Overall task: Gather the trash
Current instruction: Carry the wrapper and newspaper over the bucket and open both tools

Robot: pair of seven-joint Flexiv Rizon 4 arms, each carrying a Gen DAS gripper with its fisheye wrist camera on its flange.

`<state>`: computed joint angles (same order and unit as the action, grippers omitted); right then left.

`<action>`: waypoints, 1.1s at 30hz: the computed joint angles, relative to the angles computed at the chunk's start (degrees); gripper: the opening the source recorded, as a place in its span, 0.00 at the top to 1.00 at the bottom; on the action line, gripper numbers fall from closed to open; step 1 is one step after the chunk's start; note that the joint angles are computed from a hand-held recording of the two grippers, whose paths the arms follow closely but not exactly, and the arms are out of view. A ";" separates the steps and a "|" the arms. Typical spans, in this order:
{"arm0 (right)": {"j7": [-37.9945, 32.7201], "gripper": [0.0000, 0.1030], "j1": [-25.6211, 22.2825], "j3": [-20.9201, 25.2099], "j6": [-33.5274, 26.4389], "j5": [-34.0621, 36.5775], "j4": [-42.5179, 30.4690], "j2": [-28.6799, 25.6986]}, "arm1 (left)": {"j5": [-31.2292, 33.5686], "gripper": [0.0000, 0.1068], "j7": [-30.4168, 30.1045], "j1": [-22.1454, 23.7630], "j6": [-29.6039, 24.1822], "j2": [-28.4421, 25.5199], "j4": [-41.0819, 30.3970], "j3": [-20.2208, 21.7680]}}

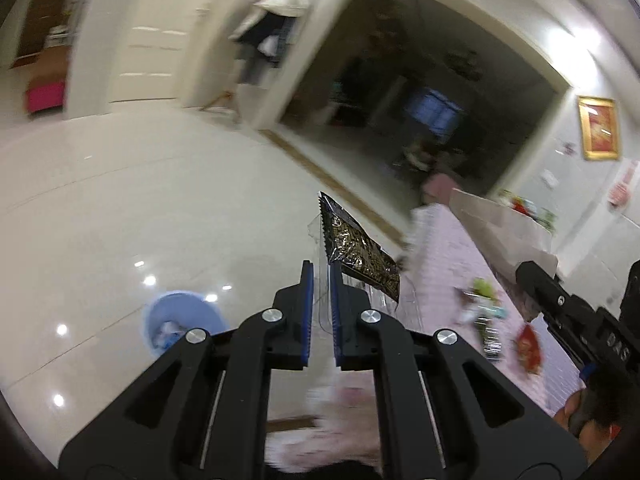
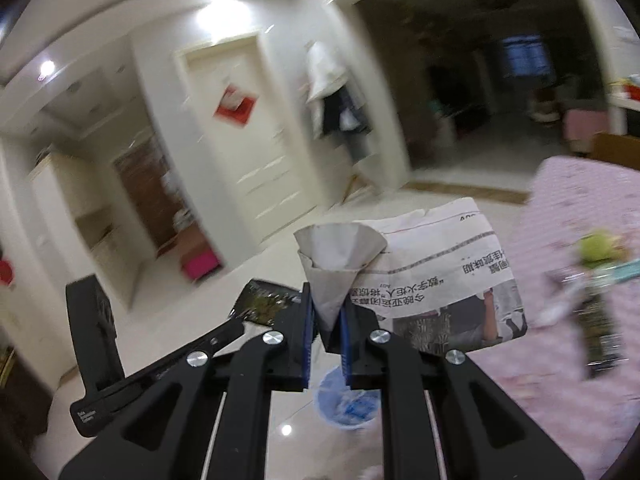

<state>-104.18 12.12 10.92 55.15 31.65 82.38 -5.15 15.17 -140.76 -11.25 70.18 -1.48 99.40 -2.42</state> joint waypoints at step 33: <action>23.40 0.89 8.49 3.34 -0.18 -26.15 -10.09 -33.31 | -22.61 0.33 19.56 7.89 -4.57 -22.81 2.22 4.96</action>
